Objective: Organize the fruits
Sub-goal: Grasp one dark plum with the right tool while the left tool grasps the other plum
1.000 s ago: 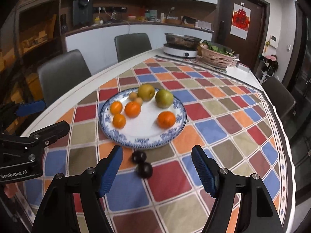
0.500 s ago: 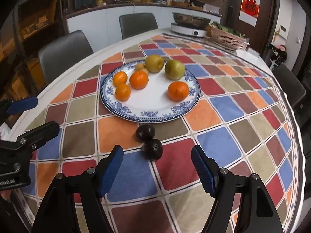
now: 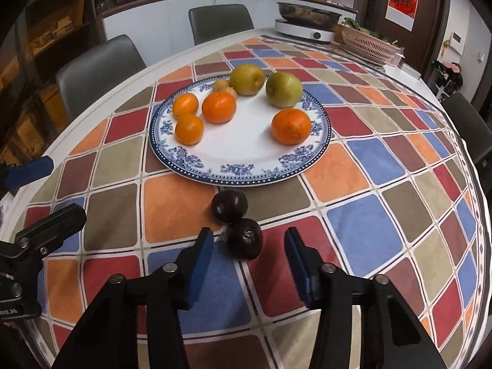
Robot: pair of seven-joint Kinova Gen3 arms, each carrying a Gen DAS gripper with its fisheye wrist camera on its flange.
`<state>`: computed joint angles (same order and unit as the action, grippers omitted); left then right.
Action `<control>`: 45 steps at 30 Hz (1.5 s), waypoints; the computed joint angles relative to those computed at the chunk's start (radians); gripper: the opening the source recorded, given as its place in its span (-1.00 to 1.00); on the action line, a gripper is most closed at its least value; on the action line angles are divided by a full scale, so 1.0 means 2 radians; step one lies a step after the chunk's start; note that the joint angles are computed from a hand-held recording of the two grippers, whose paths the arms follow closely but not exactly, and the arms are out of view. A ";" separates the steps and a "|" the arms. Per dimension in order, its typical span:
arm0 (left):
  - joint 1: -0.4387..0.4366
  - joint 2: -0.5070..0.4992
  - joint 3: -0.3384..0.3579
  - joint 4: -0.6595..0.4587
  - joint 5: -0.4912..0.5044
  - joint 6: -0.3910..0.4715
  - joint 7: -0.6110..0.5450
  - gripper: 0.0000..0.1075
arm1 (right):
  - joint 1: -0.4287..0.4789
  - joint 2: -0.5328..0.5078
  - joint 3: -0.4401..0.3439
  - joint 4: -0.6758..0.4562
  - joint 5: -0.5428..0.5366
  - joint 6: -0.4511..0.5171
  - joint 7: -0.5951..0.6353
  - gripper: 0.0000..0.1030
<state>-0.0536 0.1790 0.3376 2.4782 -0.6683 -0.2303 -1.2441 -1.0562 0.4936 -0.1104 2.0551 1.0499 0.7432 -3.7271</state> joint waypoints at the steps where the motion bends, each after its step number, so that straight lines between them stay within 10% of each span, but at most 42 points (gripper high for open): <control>1: 0.002 0.001 -0.001 0.000 0.001 0.000 -0.002 0.55 | 0.001 -0.001 0.000 0.002 0.002 -0.004 -0.003 -0.21; 20: 0.023 0.019 0.049 -0.016 -0.016 0.005 0.021 0.55 | -0.036 -0.035 -0.039 0.071 0.042 0.052 -0.174 -0.52; 32: 0.099 0.062 0.047 -0.057 0.083 0.037 -0.051 0.34 | -0.046 -0.057 -0.082 0.118 0.042 0.102 -0.274 -0.53; 37: 0.188 0.080 -0.023 -0.079 0.154 0.048 -0.105 0.11 | -0.039 -0.060 -0.088 0.128 0.043 0.103 -0.282 -0.54; 45: 0.201 0.098 -0.024 -0.097 0.206 0.064 -0.154 -0.15 | -0.031 -0.058 -0.091 0.135 0.050 0.092 -0.295 -0.54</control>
<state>0.3479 0.3749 0.2888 2.2832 -0.2563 -0.1018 -1.5512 -1.1186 0.3780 -0.2918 2.3251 1.1506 0.9275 -4.3163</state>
